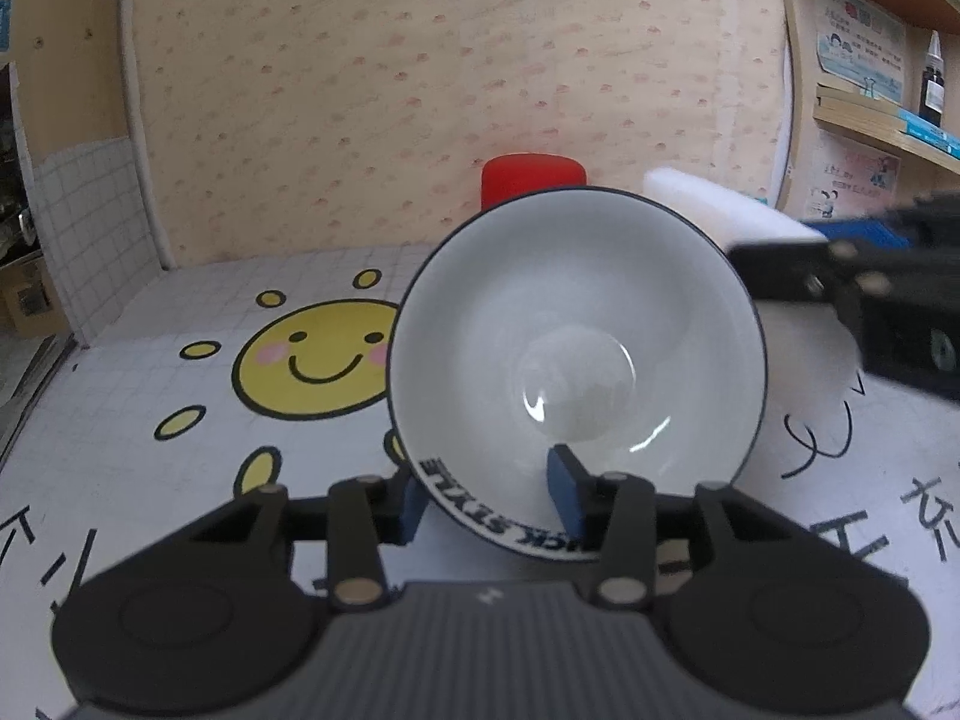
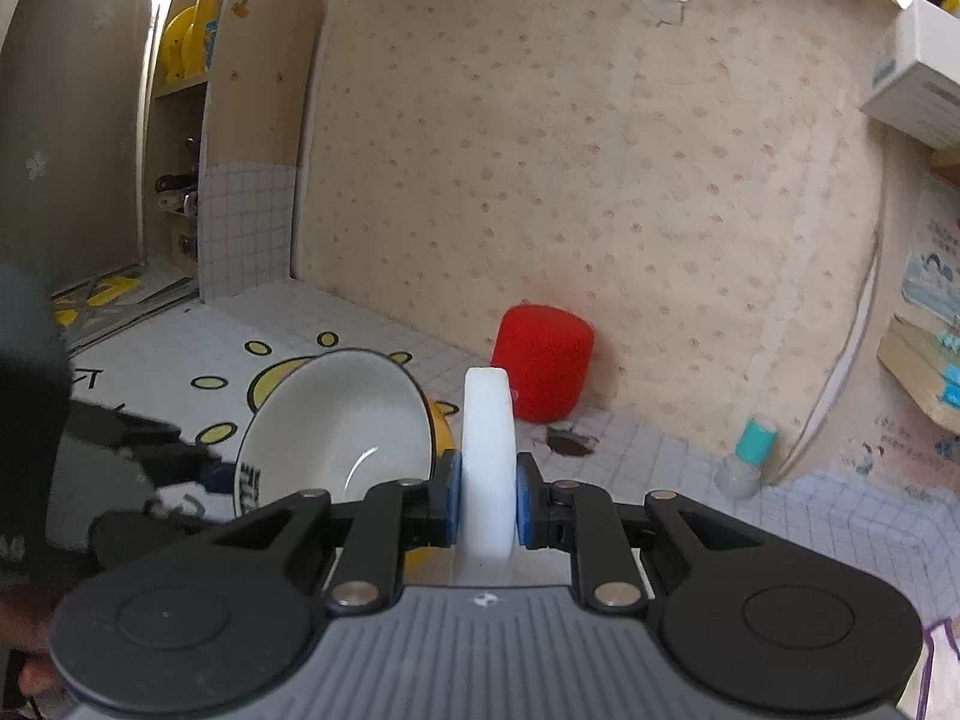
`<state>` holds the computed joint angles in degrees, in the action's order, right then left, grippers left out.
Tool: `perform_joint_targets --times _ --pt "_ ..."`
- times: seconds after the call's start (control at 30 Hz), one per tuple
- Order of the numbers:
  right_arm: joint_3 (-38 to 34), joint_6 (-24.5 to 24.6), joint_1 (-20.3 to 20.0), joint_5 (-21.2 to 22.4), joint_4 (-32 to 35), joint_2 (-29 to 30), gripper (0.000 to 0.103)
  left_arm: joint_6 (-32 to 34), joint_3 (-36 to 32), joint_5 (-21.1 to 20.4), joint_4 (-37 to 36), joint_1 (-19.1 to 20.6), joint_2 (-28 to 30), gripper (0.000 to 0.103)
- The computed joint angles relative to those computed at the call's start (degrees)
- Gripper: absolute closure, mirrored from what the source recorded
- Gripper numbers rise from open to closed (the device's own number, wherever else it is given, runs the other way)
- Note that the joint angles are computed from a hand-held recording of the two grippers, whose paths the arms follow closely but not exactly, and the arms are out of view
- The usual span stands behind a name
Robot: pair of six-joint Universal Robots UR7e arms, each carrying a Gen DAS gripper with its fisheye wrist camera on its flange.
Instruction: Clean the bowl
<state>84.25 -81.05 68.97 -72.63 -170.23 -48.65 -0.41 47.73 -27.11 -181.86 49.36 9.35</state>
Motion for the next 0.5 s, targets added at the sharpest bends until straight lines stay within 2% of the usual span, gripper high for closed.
perform_joint_targets --times 0.23,0.4,0.5 --pt "1.49 -1.05 -0.93 -0.45 -0.39 -0.74 0.086 -0.13 -0.70 -1.07 0.34 0.68 -0.31 0.061" --pt "2.31 -1.16 -1.57 -0.40 -0.15 -1.41 0.086 2.15 -2.54 0.00 -0.29 0.52 0.96 0.062" --pt "2.06 -0.40 -1.24 0.59 -0.17 -1.48 0.086 0.35 -1.56 -0.39 0.45 0.49 0.38 0.063"
